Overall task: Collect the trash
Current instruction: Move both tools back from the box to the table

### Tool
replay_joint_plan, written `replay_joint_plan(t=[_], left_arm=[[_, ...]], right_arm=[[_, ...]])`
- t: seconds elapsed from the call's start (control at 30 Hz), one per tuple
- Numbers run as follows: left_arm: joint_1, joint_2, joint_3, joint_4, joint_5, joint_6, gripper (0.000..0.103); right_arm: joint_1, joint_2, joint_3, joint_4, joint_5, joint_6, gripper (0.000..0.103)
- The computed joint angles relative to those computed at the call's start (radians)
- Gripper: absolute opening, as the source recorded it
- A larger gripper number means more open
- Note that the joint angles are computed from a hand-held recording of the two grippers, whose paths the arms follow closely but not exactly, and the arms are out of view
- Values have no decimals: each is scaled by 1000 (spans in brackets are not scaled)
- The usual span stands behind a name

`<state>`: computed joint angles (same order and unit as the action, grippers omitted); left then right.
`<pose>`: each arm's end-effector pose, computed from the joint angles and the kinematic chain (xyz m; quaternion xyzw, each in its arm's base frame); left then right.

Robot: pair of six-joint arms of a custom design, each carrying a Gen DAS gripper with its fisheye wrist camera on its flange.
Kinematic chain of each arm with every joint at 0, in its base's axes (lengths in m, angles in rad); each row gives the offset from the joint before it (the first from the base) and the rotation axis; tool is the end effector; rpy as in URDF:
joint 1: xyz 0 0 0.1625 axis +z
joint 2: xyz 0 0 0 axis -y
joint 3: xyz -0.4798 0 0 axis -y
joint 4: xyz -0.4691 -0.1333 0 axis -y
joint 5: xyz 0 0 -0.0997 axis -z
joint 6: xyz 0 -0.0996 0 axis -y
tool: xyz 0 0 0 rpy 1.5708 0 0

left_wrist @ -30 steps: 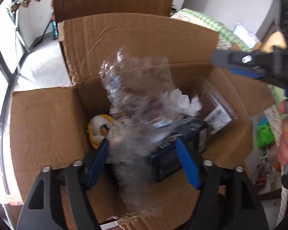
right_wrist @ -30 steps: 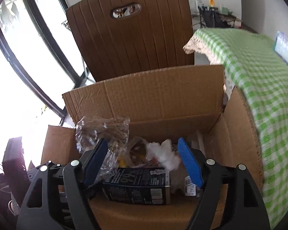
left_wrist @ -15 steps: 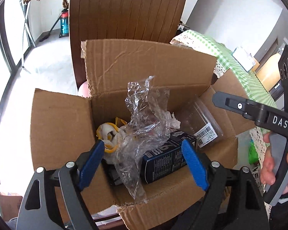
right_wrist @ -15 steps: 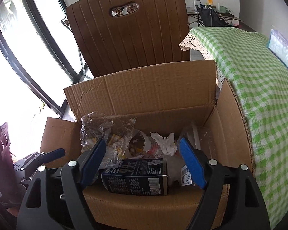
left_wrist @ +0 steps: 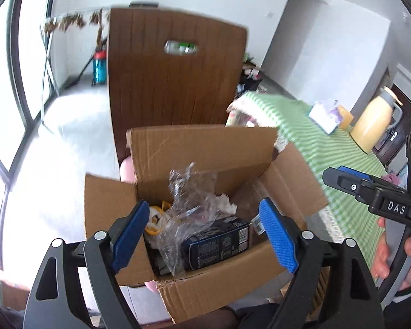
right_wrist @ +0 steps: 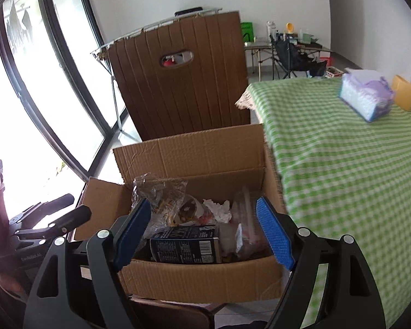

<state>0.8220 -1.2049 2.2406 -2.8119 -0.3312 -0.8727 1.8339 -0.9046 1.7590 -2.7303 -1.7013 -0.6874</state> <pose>-0.1840 -0.5322 0.1956 -0.1096 0.8045 -0.4763 0.3376 0.3059 -0.6729 0.1217 0.4425 -0.8815 0.1347 0.0949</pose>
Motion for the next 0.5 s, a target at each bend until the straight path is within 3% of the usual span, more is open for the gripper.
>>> replay_joint_plan(t=[0.13,0.27,0.5], left_arm=[[-57,36,-20,-3,61,15,84],[-103,118,-67,-126,75,141,87],[-133,322,-226,-368,-4,446,93]], right_arm=[[-19,-66,31,-32,18,-3,76],[-59,-164,69,-67,39,-2,80],[-180,-328,126,-174,39,-14,85]])
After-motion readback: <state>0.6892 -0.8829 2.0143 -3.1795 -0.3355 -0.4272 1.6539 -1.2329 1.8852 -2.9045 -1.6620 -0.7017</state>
